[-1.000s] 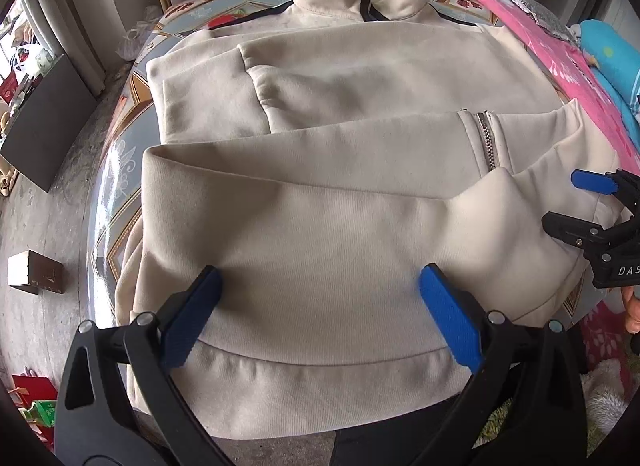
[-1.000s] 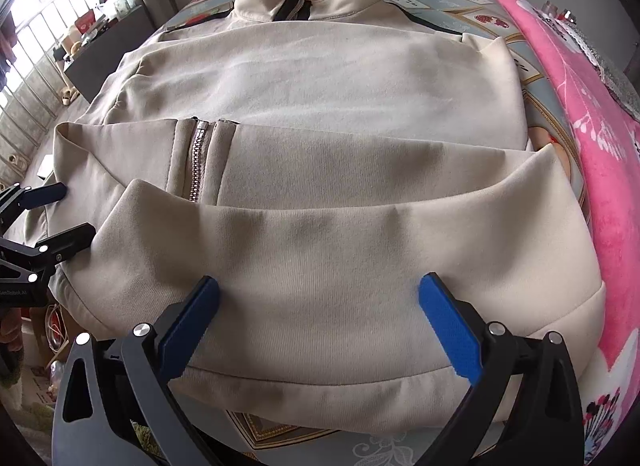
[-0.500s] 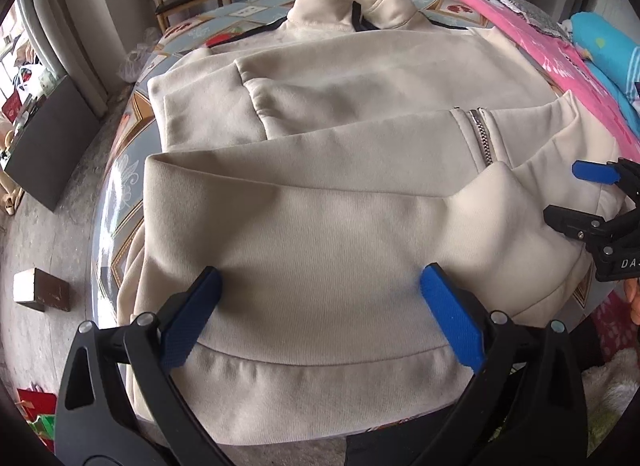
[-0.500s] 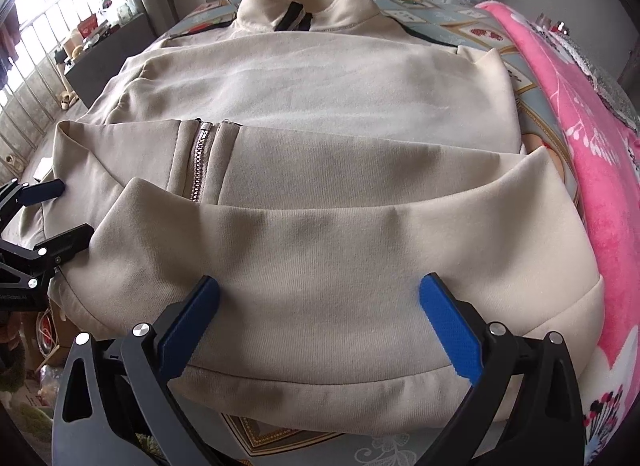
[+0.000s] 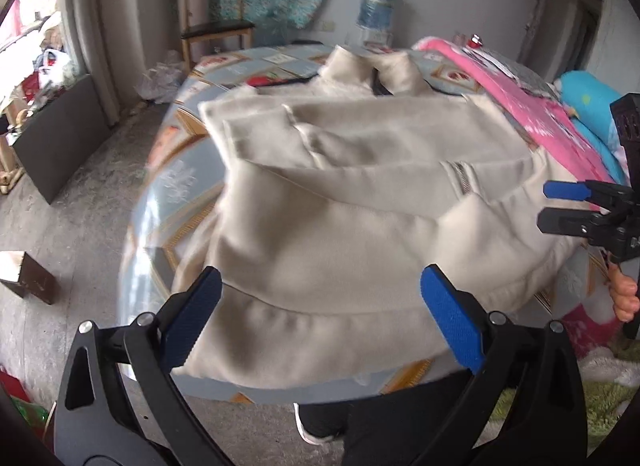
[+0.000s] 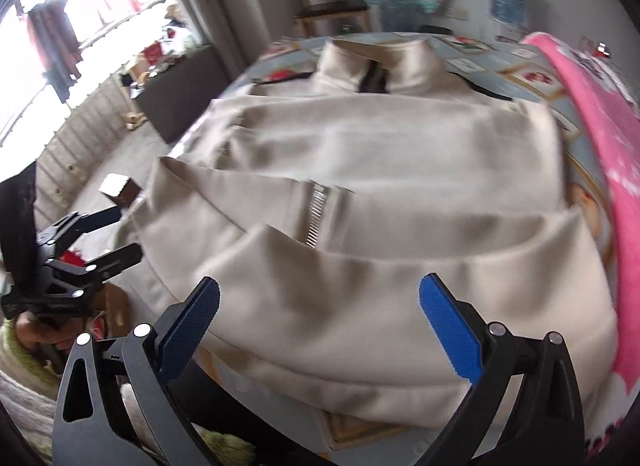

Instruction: Fold large clothes

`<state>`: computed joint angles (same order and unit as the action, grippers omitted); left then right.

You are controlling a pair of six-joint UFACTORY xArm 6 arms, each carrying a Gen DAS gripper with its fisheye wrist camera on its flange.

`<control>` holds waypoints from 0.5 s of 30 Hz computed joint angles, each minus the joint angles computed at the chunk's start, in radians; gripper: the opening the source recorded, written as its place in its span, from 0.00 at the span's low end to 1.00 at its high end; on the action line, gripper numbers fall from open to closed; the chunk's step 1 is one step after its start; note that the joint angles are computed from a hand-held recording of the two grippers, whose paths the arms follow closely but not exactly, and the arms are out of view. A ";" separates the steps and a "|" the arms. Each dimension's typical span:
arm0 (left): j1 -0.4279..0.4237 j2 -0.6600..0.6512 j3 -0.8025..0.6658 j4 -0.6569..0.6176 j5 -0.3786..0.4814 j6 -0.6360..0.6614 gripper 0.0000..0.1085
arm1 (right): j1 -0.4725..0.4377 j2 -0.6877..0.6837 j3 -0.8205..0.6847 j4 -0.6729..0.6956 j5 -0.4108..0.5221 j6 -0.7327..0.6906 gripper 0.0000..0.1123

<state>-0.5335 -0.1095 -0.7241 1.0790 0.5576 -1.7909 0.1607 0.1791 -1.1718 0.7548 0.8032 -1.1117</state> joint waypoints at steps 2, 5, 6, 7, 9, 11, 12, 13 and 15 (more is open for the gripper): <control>0.008 -0.004 -0.006 -0.005 0.039 0.004 0.89 | 0.020 0.029 -0.042 -0.004 0.030 0.017 0.87; 0.045 0.015 -0.022 -0.013 0.057 0.058 0.88 | 0.053 0.053 -0.069 -0.024 0.023 0.041 0.86; 0.056 0.020 -0.025 -0.010 0.058 0.065 0.88 | 0.063 0.057 -0.070 -0.042 0.013 0.056 0.83; 0.067 0.030 -0.032 -0.010 0.059 0.079 0.87 | 0.070 0.059 -0.068 -0.062 0.000 0.074 0.80; 0.084 0.046 -0.044 -0.008 0.057 0.108 0.79 | 0.077 0.056 -0.054 -0.090 -0.010 0.097 0.76; 0.103 0.069 -0.062 -0.025 0.050 0.157 0.57 | 0.080 0.047 -0.033 -0.109 -0.022 0.105 0.69; 0.112 0.074 -0.066 -0.038 0.042 0.176 0.52 | 0.088 0.039 -0.016 -0.126 -0.043 0.109 0.61; 0.125 0.075 -0.064 -0.038 0.022 0.179 0.40 | 0.095 0.032 0.001 -0.143 -0.071 0.116 0.52; 0.144 0.062 -0.046 -0.017 -0.019 0.151 0.24 | 0.106 0.025 0.021 -0.176 -0.110 0.142 0.33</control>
